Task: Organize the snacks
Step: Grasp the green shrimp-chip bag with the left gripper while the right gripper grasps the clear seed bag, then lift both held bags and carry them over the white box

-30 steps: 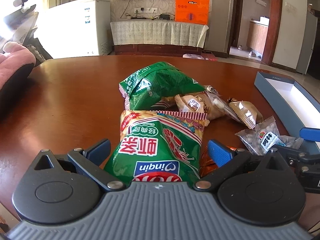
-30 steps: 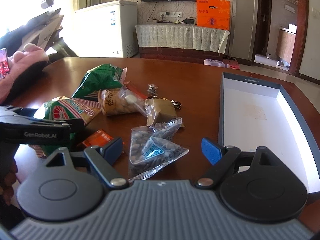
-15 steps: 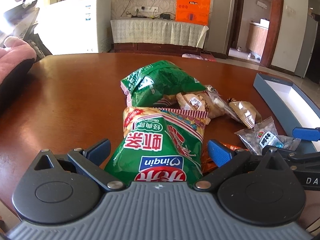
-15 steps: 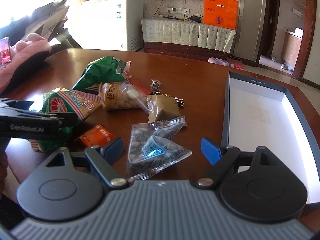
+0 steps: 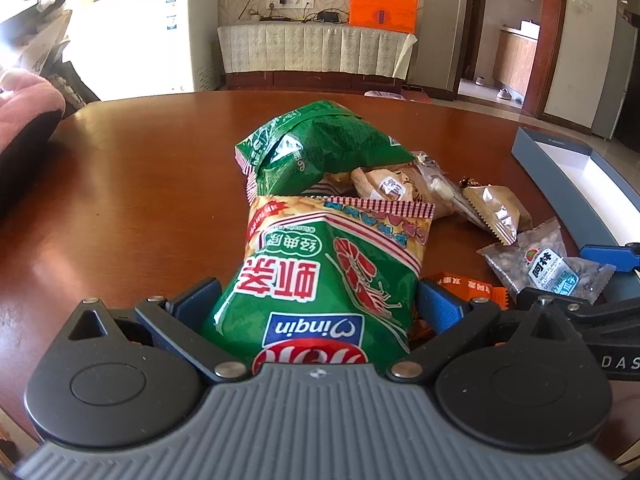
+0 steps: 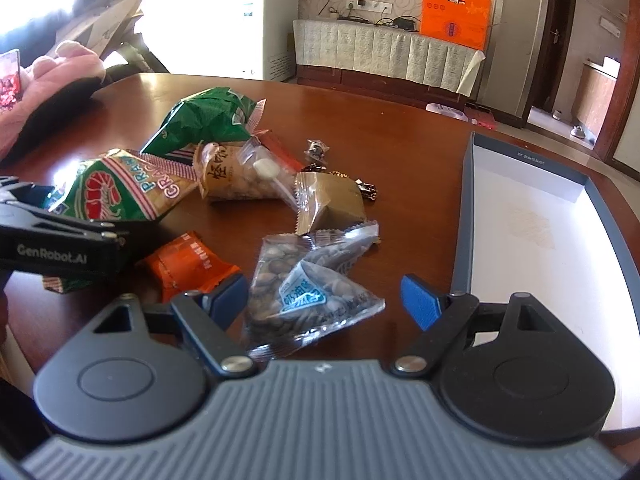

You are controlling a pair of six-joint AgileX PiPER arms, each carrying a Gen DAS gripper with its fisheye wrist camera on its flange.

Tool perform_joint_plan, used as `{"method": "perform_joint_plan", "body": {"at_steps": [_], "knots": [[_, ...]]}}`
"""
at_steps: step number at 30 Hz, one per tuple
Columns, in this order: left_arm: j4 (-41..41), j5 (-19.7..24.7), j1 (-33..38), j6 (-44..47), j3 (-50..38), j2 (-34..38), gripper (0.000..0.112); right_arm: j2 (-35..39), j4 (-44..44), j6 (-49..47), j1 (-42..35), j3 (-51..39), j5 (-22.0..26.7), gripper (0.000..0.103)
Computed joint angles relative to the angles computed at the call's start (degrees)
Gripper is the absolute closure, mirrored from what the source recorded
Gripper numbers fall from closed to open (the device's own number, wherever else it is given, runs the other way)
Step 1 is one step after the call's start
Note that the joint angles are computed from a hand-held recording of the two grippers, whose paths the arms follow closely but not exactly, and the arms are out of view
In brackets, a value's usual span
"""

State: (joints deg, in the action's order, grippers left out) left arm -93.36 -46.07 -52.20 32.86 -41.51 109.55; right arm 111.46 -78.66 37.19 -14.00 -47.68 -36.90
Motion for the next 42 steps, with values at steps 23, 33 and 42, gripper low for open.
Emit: {"method": "perform_joint_plan", "body": {"at_steps": [23,33,42], "knots": [[1.59,2.56,2.46,0.9,-2.04,2.2,0.009,0.94,-6.45,4.87,1.29,-3.44,0.94,0.032],[2.08,3.01,2.72,1.86,-2.4,2.38,0.018,0.22,-7.09,5.81,1.12,-3.0,1.26,0.036],[6.24,3.85,2.94,-1.73,-0.99,1.11,0.035,-0.15,-8.58,8.33,0.39,-3.22,1.03,0.037]]}}
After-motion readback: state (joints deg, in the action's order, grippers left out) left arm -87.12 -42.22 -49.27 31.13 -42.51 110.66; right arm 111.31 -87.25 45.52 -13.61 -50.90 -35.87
